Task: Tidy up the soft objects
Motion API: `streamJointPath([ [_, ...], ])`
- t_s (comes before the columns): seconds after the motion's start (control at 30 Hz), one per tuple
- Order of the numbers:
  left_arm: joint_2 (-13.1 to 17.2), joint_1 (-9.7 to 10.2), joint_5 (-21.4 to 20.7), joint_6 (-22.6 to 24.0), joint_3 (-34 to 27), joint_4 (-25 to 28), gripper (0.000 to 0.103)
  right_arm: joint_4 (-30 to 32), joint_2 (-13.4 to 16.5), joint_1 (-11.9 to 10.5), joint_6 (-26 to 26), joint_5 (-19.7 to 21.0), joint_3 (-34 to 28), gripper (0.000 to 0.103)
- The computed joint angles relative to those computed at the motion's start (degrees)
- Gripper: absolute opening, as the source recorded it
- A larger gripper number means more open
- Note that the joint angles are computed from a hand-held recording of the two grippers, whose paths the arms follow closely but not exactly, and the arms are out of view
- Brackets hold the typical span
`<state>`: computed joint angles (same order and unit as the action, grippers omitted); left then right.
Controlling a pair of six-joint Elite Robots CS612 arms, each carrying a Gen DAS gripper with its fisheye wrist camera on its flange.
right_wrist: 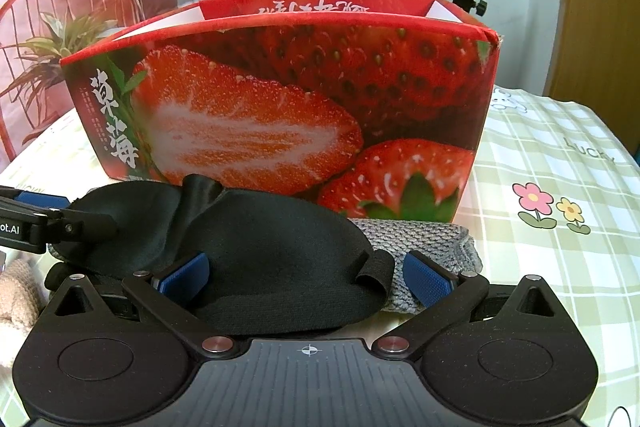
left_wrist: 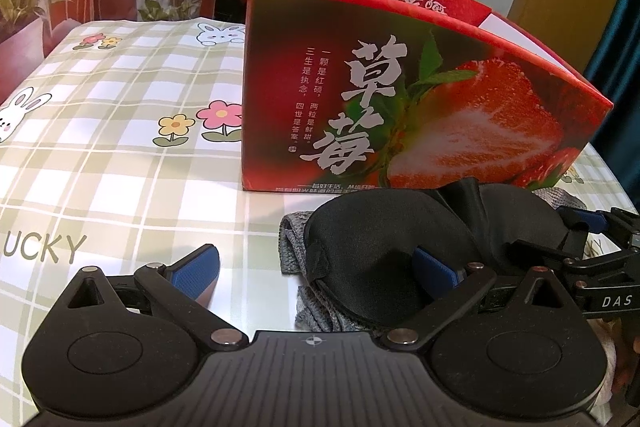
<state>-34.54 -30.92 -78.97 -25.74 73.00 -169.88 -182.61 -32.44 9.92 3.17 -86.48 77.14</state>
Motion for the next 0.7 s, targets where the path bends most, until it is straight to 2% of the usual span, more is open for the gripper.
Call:
streamJointPath([
  [0.13,-0.29,0.53,-1.94,-1.22,-0.22,0.63,0.100,1.02,-0.25,-0.20,0.46,0.84,-0.12,0.103],
  [0.3,-1.10,0.30,-1.90,0.90,0.64,-1.46,0.081,2.22,-0.97,-0.67,2.40,2.51,0.05,0.103],
  [0.37,-1.34,0.06,-1.23,1.86,0.92,-2.23,0.078,2.10,-1.20,-0.73,2.86,2.77,0.34,0.102],
  [0.5,-1.35,-0.10,-1.60,2.60,1.01,-2.52,0.074,1.73,-1.60,-0.80,3.19,2.97,0.96,0.102],
  [0.7,-0.95,0.06,-2.99,0.78,1.20,-2.53,0.073,1.36,-2.06,-0.98,3.80,3.30,1.81,0.102],
])
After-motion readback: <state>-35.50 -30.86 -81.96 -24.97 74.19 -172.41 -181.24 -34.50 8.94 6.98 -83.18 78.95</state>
